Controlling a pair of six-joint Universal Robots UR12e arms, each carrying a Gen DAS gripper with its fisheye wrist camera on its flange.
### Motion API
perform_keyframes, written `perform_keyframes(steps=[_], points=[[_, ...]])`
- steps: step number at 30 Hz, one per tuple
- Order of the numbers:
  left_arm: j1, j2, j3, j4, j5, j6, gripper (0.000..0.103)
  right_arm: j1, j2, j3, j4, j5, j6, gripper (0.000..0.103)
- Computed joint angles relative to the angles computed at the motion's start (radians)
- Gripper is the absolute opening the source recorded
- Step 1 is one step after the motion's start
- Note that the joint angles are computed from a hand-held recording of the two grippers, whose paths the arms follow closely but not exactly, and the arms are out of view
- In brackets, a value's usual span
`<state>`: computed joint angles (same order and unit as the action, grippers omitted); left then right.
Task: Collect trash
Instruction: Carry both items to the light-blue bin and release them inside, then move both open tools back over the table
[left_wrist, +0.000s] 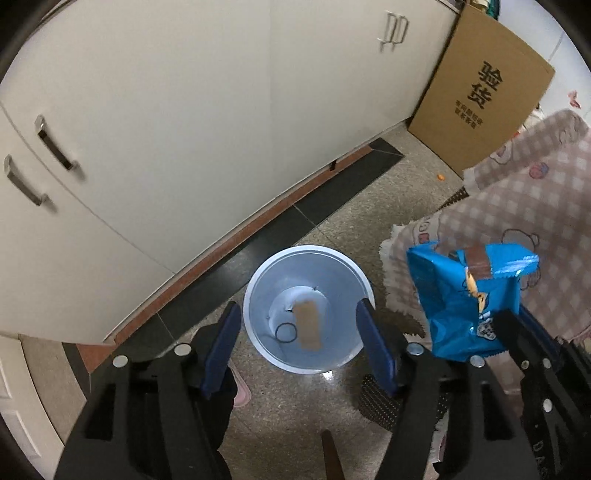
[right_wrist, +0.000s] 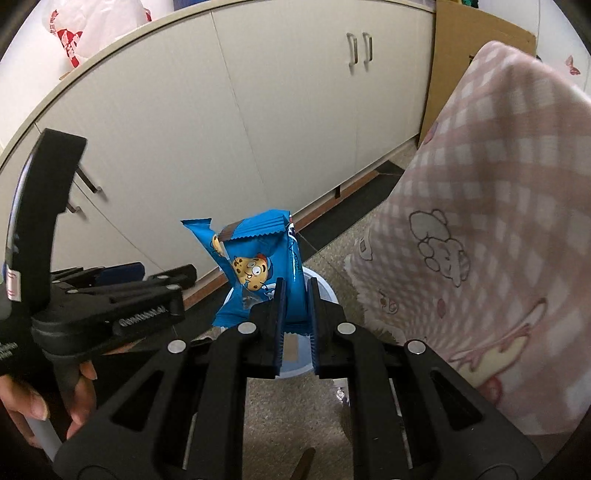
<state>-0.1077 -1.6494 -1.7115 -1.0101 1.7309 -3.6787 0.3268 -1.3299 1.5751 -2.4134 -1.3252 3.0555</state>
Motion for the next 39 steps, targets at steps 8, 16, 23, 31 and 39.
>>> perform_keyframes(steps=[8,16,23,31,39], points=[[0.007,0.022,-0.014,0.03,0.054,-0.055,0.066,0.003,0.03,-0.027,0.008,0.016,0.003,0.012],[0.008,0.032,-0.02,0.03,0.137,-0.112,0.067,0.018,0.067,-0.051,-0.035,0.034,0.036,0.055],[0.014,0.038,-0.025,0.024,0.121,-0.12,0.067,0.02,0.076,-0.069,-0.012,0.04,0.027,0.055],[-0.019,0.076,-0.01,0.104,0.143,-0.098,0.067,0.002,0.003,-0.04,-0.1,0.05,0.059,0.055],[-0.102,0.085,0.049,0.212,0.205,-0.046,0.068,-0.047,-0.095,0.004,-0.208,0.064,0.087,0.057]])
